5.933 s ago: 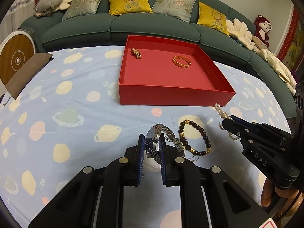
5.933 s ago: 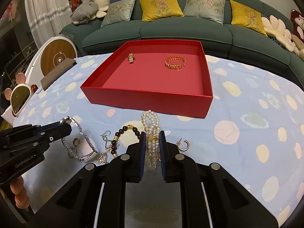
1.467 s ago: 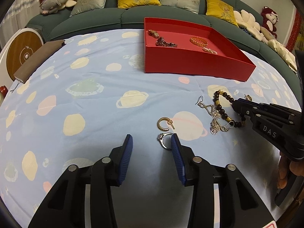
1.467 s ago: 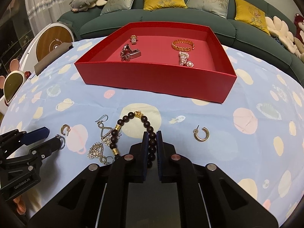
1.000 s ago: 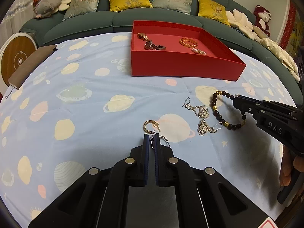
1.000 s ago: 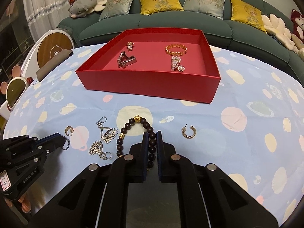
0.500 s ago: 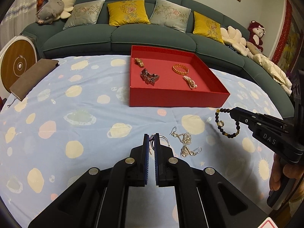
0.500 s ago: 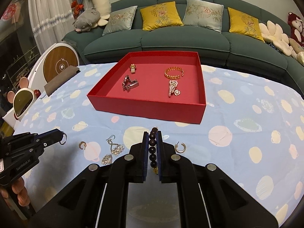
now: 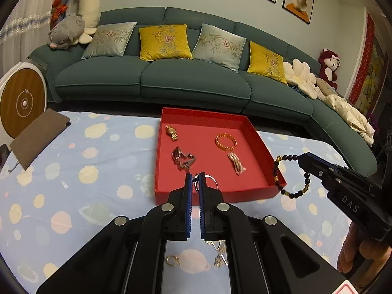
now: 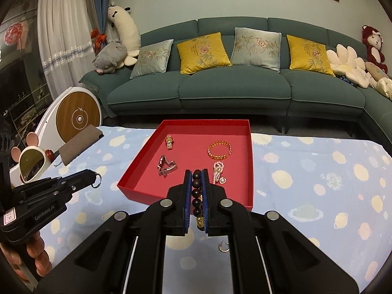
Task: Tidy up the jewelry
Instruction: 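Carry the bead bracelet and ring into the red box and open both tools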
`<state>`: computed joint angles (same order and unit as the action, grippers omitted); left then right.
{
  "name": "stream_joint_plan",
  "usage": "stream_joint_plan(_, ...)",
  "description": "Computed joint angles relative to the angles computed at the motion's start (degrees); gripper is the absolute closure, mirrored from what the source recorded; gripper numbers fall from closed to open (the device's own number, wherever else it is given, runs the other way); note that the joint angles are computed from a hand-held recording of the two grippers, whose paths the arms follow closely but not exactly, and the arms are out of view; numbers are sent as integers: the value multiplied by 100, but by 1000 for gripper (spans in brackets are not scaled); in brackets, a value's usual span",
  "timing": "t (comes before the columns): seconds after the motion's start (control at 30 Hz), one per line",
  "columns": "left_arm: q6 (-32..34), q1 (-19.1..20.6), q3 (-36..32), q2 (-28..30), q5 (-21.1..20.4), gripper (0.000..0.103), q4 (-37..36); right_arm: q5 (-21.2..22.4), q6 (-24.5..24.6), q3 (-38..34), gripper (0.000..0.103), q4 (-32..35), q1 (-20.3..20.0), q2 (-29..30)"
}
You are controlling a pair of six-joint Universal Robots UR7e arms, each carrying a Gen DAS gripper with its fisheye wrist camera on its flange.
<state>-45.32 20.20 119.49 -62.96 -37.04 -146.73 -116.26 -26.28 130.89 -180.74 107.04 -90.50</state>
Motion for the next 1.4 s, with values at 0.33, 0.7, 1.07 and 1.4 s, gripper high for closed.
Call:
stream_joint_plan(0.33, 724, 567, -606, 617, 58, 100, -429, 182, 143, -551, 96, 195, -310, 532)
stream_joint_plan(0.7, 887, 1093, -1066, 1143, -277, 100, -198, 459, 360, -875, 96, 584, -689, 1189)
stream_joint_plan(1.07, 702, 1278, -1044, 1207, -230, 100, 227, -19, 58, -835, 96, 281, -826, 1456)
stream_joint_plan(1.4, 607, 1335, -1032, 1247, -177, 100, 400, -231, -33, -770, 96, 296, -850, 1452)
